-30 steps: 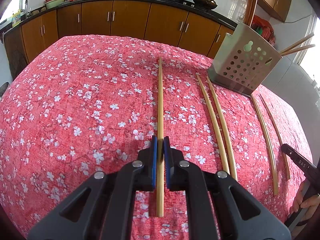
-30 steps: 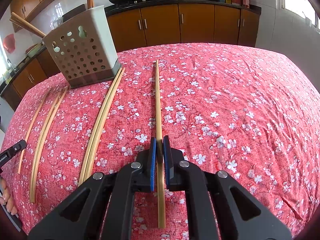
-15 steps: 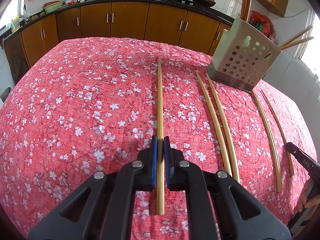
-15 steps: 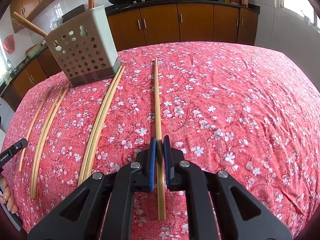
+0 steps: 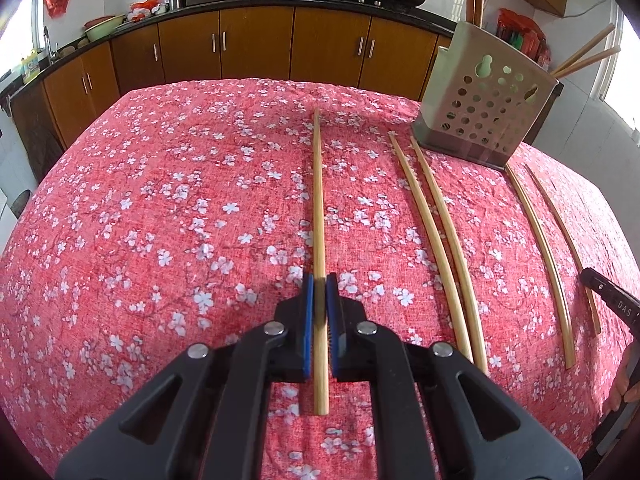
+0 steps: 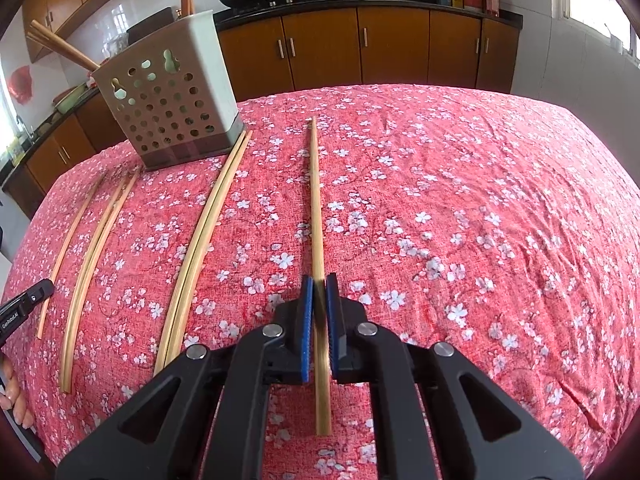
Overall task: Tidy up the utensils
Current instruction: 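Hold the grasped chopsticks against the cloth with both tools, then lift both held chopsticks and carry them over the metal holder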
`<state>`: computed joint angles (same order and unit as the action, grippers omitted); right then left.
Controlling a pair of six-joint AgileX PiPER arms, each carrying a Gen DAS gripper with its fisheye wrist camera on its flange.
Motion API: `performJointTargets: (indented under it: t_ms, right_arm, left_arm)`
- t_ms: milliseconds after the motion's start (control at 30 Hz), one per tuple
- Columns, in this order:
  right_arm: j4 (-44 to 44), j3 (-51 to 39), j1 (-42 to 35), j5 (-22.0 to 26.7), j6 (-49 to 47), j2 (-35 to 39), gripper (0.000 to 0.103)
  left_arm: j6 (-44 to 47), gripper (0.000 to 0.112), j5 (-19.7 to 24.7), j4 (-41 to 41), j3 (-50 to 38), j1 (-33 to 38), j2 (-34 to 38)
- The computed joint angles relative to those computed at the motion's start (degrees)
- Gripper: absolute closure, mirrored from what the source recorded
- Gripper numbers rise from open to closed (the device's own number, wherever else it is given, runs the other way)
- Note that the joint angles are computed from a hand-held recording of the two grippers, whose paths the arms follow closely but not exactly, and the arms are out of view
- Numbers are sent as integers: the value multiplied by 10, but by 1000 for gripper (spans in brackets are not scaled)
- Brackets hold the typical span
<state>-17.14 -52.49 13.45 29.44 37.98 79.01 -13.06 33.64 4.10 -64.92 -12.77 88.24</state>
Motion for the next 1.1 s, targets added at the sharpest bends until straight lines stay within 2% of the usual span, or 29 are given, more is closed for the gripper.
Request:
performJointTargets:
  t_ms: [433, 733, 967, 1100]
  right_arm:
    - [-114, -17, 28, 3, 98, -117, 96]
    - [-121, -39, 30, -10, 106, -130, 96]
    - [-120, -53, 31, -19, 96, -131, 96]
    - [-107, -95, 31, -28, 71, -125, 96]
  left_arm:
    - [16, 105, -31, -10, -7, 0, -103]
    - [5, 105, -34, -6, -38, -9, -131]
    - [5, 105, -31, -4, -60, -13, -123]
    - [32, 105, -19, -28, -111, -13, -111]
